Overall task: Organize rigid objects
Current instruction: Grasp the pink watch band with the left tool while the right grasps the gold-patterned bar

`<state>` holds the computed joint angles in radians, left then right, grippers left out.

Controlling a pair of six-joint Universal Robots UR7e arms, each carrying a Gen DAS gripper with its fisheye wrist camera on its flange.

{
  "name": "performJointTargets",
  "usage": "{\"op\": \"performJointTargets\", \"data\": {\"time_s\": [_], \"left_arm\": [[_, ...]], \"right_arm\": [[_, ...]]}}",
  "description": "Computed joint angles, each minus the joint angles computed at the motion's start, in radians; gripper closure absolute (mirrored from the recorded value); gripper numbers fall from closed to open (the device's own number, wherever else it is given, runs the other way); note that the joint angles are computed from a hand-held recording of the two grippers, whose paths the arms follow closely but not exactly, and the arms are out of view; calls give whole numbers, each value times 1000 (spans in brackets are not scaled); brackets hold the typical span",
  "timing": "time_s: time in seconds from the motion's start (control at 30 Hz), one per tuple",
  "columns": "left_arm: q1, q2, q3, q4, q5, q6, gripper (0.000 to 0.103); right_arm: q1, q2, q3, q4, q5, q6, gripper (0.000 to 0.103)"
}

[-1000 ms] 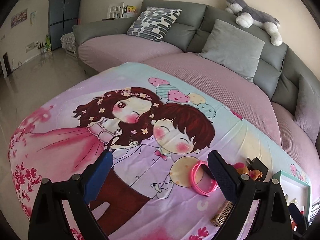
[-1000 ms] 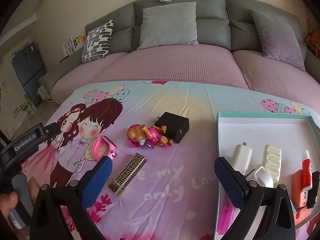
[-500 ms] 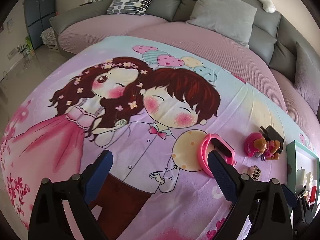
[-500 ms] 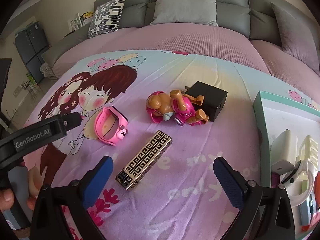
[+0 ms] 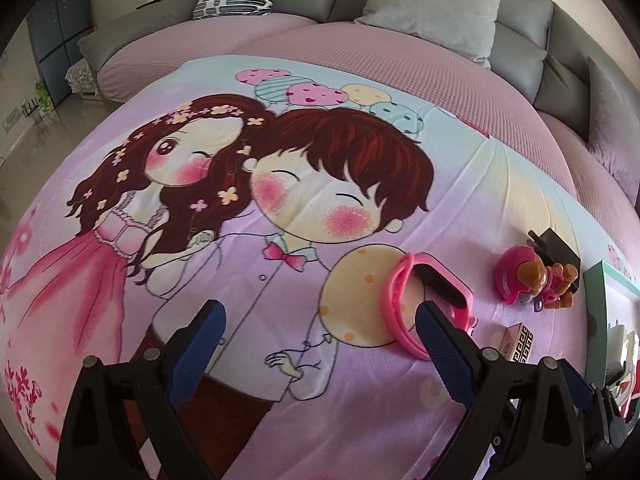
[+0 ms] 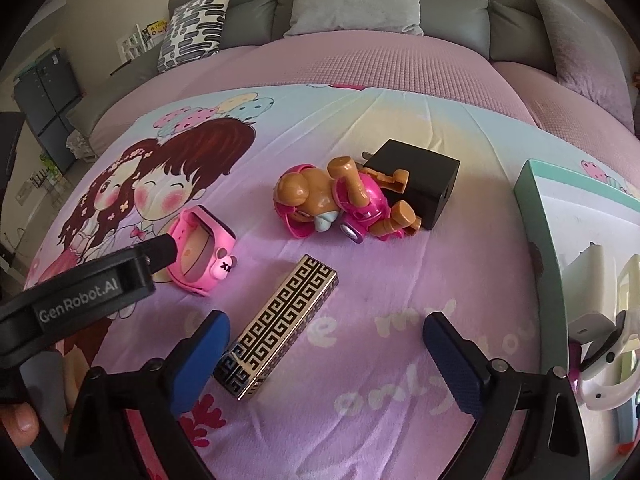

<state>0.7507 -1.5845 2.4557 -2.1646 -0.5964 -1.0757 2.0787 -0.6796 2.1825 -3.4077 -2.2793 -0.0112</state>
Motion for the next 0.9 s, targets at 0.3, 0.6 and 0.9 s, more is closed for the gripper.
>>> {"op": "performJointTargets", "data": {"time_s": [0.3, 0.6, 0.9], "left_arm": [[-2, 80, -47, 153, 47, -52, 7], [-16, 84, -53, 207, 62, -76, 19], [-31, 145, -49, 25, 36, 107, 83]], "right_arm": [[10, -9, -1, 15, -63, 0, 44], [-2, -12, 3, -10, -84, -5, 62], [2, 4, 2, -40, -87, -35, 77]]}}
